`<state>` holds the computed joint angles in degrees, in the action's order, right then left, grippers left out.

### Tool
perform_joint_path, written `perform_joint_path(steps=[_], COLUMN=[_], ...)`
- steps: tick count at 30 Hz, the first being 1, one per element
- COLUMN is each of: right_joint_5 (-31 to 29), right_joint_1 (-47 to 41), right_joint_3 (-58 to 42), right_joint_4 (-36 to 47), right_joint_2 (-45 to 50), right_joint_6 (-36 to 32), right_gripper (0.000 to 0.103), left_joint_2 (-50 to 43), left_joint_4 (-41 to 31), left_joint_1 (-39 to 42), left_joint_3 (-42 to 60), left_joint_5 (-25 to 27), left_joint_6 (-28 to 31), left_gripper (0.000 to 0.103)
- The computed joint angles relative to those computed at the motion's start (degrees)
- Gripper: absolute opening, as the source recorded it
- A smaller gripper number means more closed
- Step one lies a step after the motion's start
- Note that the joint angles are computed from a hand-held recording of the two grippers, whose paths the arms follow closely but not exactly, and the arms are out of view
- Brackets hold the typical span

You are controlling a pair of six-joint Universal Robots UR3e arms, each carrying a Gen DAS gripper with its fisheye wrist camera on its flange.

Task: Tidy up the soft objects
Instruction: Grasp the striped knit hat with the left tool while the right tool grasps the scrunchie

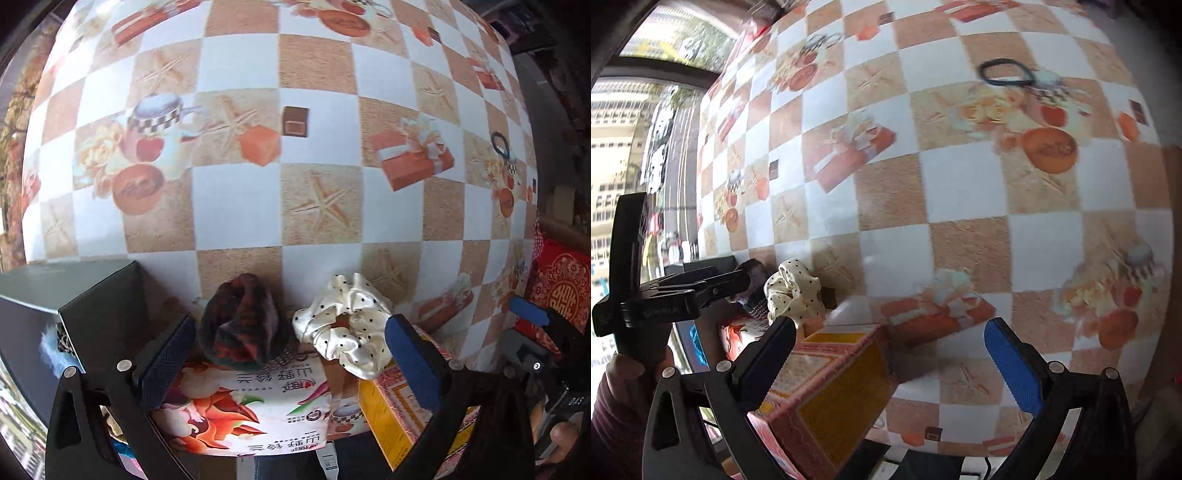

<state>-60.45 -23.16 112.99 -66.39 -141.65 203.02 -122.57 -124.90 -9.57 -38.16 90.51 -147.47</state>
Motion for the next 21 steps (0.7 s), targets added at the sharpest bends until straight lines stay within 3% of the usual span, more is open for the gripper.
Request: perform_joint_path(steps=[4, 7, 11, 14, 17, 21], right_joint_5=[3.08, 2.5, 1.25, -6.51, -20.58, -30.58], right_joint_1=[11.05, 17.28, 23.56, 29.88, 36.87, 37.8], right_joint_3=[1.5, -2.63, -8.64, -16.99, -25.86, -19.24], right_joint_4=[-20.4, -27.85, -32.9, -32.9, -26.64, -23.51], right_joint_2=[21.26, 34.27, 46.75, 53.55, 58.84, 52.84], right_joint_6=[-1.57, -3.45, -6.39, -7.16, -5.24, 1.76], right_gripper=[0.103, 0.103, 0.103, 0.103, 0.103, 0.103], left_joint_2=[1.52, 2.78, 2.64, 5.38, 8.49, 9.46], left_joint_4=[-0.74, -1.89, -4.44, -1.25, 3.17, 8.05], left_joint_1=[5.28, 9.25, 11.95, 11.05, 8.53, 4.28], left_joint_3=[-0.82, 0.56, 2.68, -3.31, -11.55, -17.77], left_joint_5=[-4.71, -9.39, -10.78, -8.85, -6.64, -2.06], left_joint_6=[-0.22, 0.68, 1.45, 0.1, -1.6, -3.93], left_gripper=[0.102, 0.102, 0.103, 0.102, 0.102, 0.102])
